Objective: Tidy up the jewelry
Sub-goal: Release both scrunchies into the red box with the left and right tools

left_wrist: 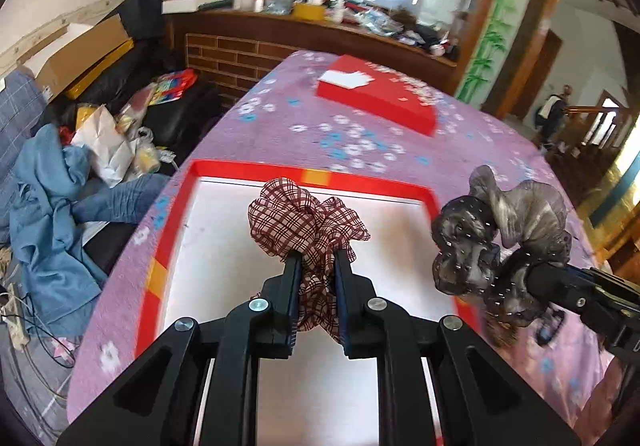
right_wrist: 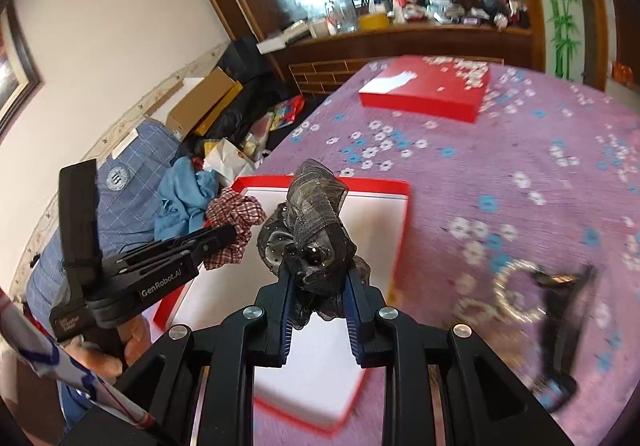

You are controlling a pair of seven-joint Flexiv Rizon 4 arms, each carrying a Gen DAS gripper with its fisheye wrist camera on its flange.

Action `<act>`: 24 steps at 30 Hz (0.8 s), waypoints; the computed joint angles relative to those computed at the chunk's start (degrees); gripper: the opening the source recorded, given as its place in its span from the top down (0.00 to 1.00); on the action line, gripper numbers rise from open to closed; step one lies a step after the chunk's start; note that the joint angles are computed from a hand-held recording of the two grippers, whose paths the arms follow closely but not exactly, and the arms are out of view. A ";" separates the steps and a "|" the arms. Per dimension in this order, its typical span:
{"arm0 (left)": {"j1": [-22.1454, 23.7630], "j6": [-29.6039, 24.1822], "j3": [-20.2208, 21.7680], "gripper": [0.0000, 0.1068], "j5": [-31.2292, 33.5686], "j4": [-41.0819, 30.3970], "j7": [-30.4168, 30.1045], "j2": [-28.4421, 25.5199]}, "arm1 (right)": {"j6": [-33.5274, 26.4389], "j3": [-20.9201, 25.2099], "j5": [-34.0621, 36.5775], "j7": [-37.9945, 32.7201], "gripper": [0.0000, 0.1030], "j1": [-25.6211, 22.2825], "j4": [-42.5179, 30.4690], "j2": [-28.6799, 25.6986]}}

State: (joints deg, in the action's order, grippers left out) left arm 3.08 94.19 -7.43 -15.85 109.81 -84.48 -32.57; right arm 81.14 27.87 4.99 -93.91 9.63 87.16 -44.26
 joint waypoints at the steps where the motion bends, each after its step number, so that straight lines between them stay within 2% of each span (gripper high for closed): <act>1: 0.11 -0.93 0.25 0.86 -0.19 -1.32 0.12 -0.83 | -1.35 -0.99 -0.55 1.10 0.75 1.28 -2.35 -1.45; 3: -2.04 -2.69 3.35 0.86 -0.36 -4.43 -0.64 -2.99 | -3.70 -1.93 -1.05 2.47 0.75 2.90 -6.78 -4.29; 6: -1.86 -4.33 3.88 0.86 -0.66 -7.55 -0.63 -5.48 | -7.12 -4.02 -1.24 5.00 0.75 5.25 -12.92 -8.09; 9: -0.27 -4.41 2.26 0.86 -1.18 -8.60 -0.25 -6.88 | -9.84 -5.35 -1.03 6.28 0.75 6.71 -17.08 -10.56; 10: -0.20 -4.43 2.15 0.84 -1.25 -8.76 -0.24 -7.10 | -10.09 -5.85 -0.96 6.43 0.74 7.15 -17.66 -10.90; 11: -0.82 -4.36 3.01 0.76 -1.28 -8.96 -0.73 -7.34 | -10.37 -6.38 -0.98 6.59 0.70 7.55 -18.15 -11.10; 12: -0.82 -4.21 3.07 0.70 -1.33 -9.12 -0.90 -7.57 | -10.67 -7.11 -1.13 6.91 0.66 8.05 -18.39 -11.17; 13: -0.59 -3.74 2.84 0.60 -1.36 -9.07 -0.97 -7.70 | -10.85 -7.56 -1.16 7.10 0.56 8.31 -18.32 -11.06; 14: -0.62 -2.75 2.91 0.60 -1.29 -8.77 -1.21 -7.71 | -10.64 -8.18 -1.24 7.42 0.52 8.66 -18.11 -10.89; 16: -0.33 -2.49 2.67 0.59 -1.21 -8.59 -1.30 -7.62 | -9.84 -8.57 -1.30 7.37 0.50 8.73 -17.47 -10.47; 17: 0.52 -2.15 1.60 0.59 -1.25 -8.10 -1.10 -7.36 | -9.77 -8.54 -1.35 7.25 0.44 8.56 -17.10 -10.16; 19: 0.89 -1.55 1.11 0.57 -1.37 -7.46 -1.33 -6.93 | -9.13 -7.97 -1.00 6.81 0.38 7.95 -16.18 -9.48; 24: 2.06 1.49 -1.39 0.54 -0.81 -4.24 -1.65 -4.73 | -5.53 -5.25 0.76 4.52 0.38 5.26 -11.44 -6.49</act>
State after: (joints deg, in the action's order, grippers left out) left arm 5.14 95.68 -8.82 -16.66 105.57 -86.14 -37.30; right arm 75.61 22.62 5.75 -89.38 14.89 75.72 -50.75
